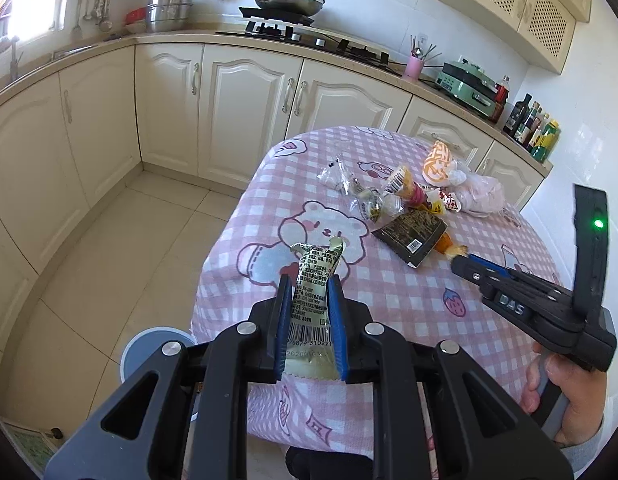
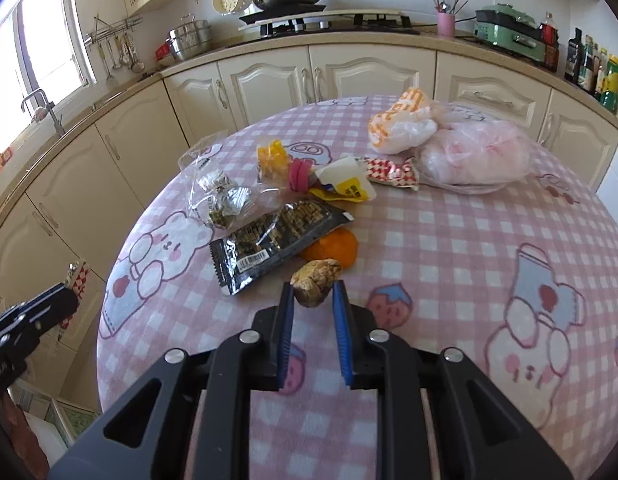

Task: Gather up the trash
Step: 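Grasp the snack wrapper with the left tool while the right tool grasps a brown piece, then carry both items over the bucket and open both tools to drop them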

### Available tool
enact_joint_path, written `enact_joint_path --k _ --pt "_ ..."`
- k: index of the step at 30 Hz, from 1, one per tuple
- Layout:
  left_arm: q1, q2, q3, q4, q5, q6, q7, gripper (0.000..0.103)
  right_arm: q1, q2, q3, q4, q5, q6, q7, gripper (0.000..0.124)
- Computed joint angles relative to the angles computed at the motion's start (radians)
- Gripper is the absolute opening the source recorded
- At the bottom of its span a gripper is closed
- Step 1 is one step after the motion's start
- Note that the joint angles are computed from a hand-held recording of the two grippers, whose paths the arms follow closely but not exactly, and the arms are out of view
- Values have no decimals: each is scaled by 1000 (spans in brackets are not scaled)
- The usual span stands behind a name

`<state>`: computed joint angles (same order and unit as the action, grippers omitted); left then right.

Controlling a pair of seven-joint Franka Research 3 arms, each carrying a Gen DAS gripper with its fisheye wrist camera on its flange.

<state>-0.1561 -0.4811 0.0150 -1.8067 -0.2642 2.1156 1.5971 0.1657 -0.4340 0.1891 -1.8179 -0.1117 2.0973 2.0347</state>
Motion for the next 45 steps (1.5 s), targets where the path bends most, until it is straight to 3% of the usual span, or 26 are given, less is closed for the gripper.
enact_joint_path --k 8,18,25,27,29,32,45 --pt "26 -48 42 -45 -9 3 6 17 58 -2 32 47 61 65 -36 19" --pt "135 -73 110 -109 64 -59 -16 17 256 299 68 266 177 124 -139 19" --pt "185 -25 119 -114 81 -62 -14 18 358 451 45 380 67 124 -93 19" --pt "188 -11 122 -108 64 -47 -4 23 376 470 34 395 51 134 -77 19" --pt "205 -4 109 -111 73 -18 -20 40 391 488 24 413 17 131 -57 19" --pt "221 -6 103 -119 90 -4 -32 55 399 497 8 418 15 130 -47 19" --pt "249 -28 126 -143 91 -22 -42 57 438 551 2 471 27 118 -59 19"
